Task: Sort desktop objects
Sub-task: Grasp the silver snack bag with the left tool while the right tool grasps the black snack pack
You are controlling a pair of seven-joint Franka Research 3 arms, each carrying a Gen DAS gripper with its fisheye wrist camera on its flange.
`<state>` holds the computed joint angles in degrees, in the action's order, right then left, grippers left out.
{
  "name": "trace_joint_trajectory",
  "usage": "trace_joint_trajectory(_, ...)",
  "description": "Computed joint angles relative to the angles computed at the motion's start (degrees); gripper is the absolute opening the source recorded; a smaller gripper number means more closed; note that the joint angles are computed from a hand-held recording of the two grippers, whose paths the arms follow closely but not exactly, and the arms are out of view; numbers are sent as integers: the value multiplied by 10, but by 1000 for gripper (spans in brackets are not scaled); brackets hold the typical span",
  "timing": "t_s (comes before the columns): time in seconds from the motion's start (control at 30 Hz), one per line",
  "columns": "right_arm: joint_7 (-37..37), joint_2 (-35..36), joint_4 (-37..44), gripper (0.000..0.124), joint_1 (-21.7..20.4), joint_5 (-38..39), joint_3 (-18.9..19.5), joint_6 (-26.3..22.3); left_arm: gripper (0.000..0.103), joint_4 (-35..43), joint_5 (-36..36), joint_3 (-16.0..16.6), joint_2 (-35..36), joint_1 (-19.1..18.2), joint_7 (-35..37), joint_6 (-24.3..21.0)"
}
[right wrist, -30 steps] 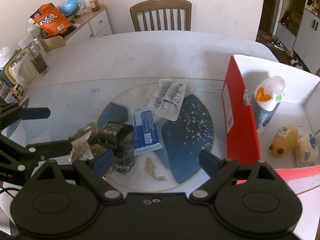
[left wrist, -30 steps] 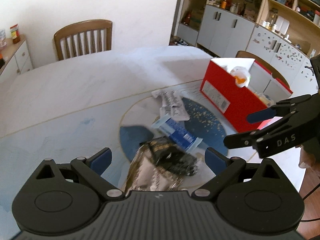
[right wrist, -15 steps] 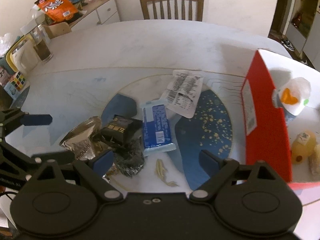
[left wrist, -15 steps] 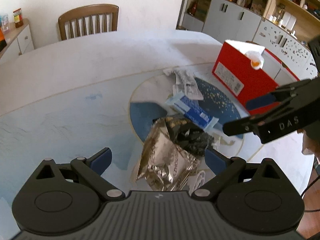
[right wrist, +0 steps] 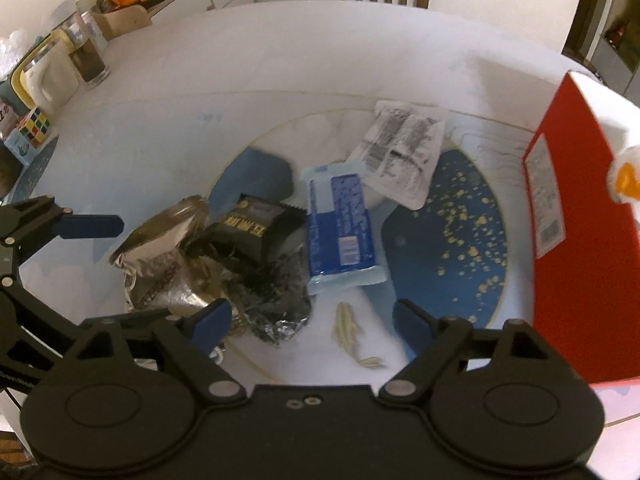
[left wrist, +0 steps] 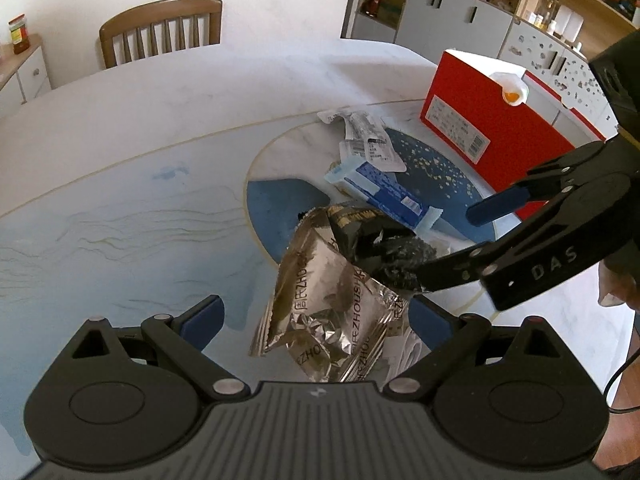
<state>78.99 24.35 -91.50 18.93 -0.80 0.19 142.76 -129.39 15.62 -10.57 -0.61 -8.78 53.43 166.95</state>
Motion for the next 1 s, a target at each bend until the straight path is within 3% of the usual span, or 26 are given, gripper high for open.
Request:
trace_joint_trajectory(0.17,7,13,14,81,5,-3,-1,-9,98,0,2,1,8,0,-1,8)
trace_joint_trajectory(0.37,6,23,28,73,7,0,1,-15,85,3,-11,1,15,0,8,9)
trace_joint_trajectory(0.53,11,31,36,66,11,-3,-2,-19,65,2,-26,-1,17,1,19,10)
trace_joint_trajectory(1.0,12,31,35,49,12,2,1,-23,59,-1,-57,-2,14,0,33,12)
